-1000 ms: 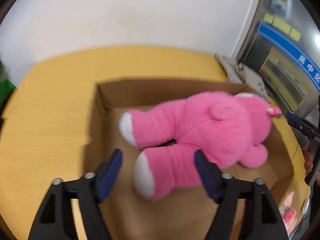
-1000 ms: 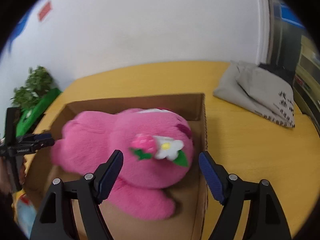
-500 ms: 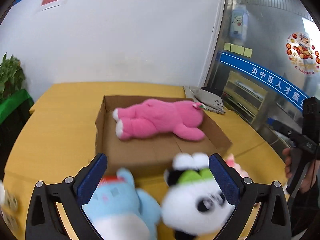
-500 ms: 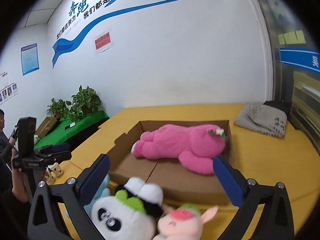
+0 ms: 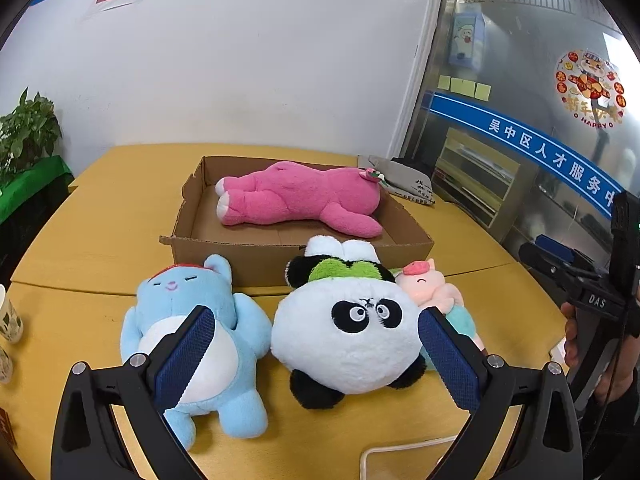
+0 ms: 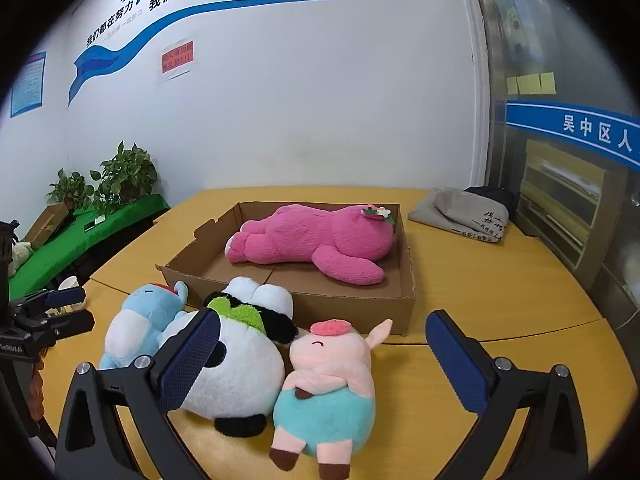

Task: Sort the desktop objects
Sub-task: 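Pull both tools back from the box toward the remaining plush toys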

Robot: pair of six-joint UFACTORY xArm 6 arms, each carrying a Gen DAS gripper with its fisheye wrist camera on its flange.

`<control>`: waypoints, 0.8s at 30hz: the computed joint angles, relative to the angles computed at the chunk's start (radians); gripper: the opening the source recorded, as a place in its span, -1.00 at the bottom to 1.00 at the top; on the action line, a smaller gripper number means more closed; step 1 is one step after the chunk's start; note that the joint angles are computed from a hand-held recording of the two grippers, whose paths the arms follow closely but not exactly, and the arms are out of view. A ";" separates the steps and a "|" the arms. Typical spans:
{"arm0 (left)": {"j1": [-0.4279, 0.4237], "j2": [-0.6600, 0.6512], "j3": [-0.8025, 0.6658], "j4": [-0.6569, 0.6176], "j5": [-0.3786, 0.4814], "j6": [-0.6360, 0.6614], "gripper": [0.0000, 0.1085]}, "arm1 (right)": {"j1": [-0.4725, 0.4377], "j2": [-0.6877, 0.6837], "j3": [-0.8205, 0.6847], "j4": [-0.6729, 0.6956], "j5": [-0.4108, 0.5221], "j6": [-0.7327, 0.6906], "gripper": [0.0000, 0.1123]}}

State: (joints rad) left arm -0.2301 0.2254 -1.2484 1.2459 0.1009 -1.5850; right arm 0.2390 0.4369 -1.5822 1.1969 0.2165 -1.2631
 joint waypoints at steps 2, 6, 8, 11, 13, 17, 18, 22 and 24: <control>-0.001 0.004 -0.005 0.021 0.000 -0.021 0.89 | 0.004 -0.009 0.013 0.020 -0.013 -0.025 0.83; -0.004 0.023 -0.014 0.009 -0.012 -0.007 0.89 | 0.006 -0.015 0.026 0.037 -0.020 -0.043 0.83; -0.003 0.032 -0.021 0.012 -0.018 -0.014 0.89 | 0.006 -0.013 0.028 0.025 -0.017 -0.033 0.83; 0.004 0.044 -0.026 0.023 -0.030 -0.038 0.89 | 0.009 -0.002 0.026 -0.008 -0.019 -0.003 0.83; 0.008 0.047 -0.023 0.017 -0.035 -0.034 0.89 | 0.011 0.005 0.025 -0.029 -0.018 0.016 0.83; 0.023 0.052 -0.016 0.035 -0.055 -0.055 0.89 | 0.018 0.015 0.027 -0.064 -0.016 0.048 0.83; 0.029 0.051 -0.012 0.051 -0.063 -0.072 0.89 | 0.019 0.015 0.028 -0.069 -0.013 0.054 0.83; 0.062 0.040 0.004 0.172 -0.104 -0.196 0.89 | 0.029 0.010 0.041 -0.068 0.018 0.053 0.83; 0.080 0.032 0.016 0.240 -0.123 -0.264 0.89 | 0.035 0.005 0.049 -0.042 0.042 0.026 0.83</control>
